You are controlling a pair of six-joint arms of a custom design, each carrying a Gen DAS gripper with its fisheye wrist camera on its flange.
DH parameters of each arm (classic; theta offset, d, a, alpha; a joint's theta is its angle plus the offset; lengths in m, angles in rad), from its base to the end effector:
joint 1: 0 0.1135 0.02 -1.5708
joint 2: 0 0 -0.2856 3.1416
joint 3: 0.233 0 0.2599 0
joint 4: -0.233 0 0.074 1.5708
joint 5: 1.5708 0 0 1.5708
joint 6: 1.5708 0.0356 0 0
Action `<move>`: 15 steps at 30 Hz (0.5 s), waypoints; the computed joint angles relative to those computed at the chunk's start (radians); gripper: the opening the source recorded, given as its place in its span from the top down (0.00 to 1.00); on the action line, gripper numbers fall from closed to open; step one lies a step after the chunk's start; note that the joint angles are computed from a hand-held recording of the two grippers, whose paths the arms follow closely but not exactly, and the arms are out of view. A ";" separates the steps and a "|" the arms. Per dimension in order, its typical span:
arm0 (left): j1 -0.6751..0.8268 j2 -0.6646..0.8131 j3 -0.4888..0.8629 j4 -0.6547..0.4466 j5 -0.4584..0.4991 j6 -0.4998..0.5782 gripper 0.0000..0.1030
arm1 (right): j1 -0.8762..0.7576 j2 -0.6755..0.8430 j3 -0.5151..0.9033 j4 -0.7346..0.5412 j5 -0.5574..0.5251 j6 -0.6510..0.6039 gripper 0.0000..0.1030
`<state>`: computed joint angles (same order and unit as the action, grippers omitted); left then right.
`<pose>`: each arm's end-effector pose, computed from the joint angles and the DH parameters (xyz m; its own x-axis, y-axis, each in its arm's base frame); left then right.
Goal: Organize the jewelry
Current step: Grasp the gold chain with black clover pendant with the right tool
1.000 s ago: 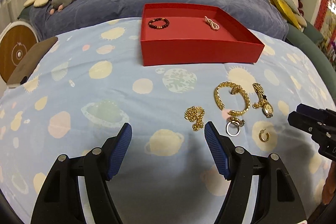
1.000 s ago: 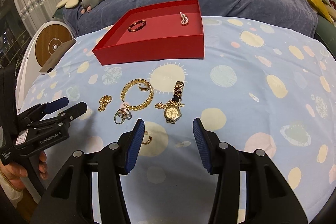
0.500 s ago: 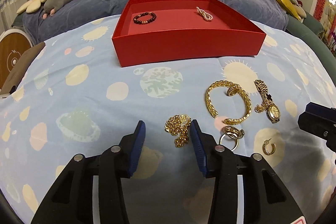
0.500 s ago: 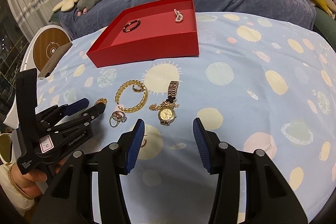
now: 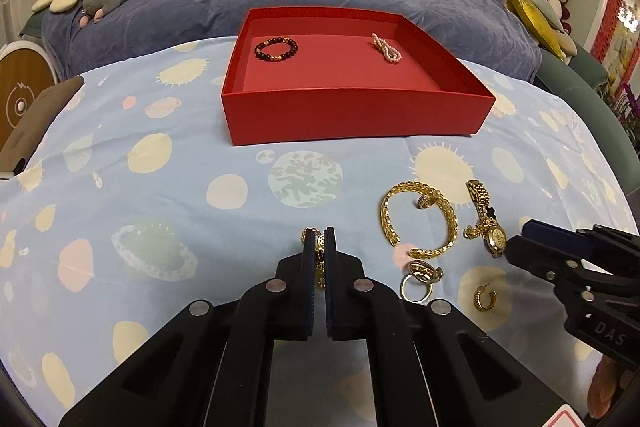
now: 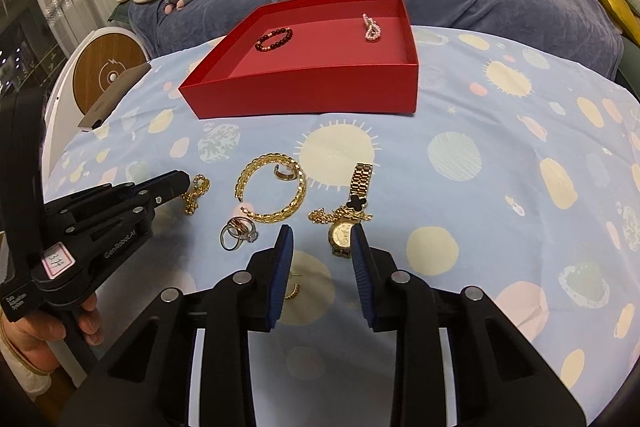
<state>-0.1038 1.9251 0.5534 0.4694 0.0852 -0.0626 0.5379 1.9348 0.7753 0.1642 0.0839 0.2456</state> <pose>0.2939 -0.0337 0.0594 -0.7887 0.0195 -0.6144 0.1066 0.9887 -0.1054 0.2913 0.1703 0.0808 -0.8134 -0.2031 -0.5450 -0.2820 0.9573 0.0641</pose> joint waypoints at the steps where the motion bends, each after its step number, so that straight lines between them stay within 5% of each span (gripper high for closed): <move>1: 0.005 -0.014 -0.006 -0.006 0.010 -0.001 0.98 | 0.000 0.014 0.012 -0.003 -0.008 -0.004 0.76; 5: 0.021 -0.064 -0.028 -0.021 0.048 0.004 0.98 | -0.014 0.082 0.065 -0.027 -0.072 0.013 0.78; 15: 0.050 -0.092 -0.041 -0.046 0.086 0.000 0.98 | -0.013 0.129 0.116 -0.058 0.014 0.038 0.84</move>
<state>-0.0534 1.8334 0.5121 0.4238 0.1711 -0.0628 0.5251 2.0634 0.8914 0.1063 0.0979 0.2836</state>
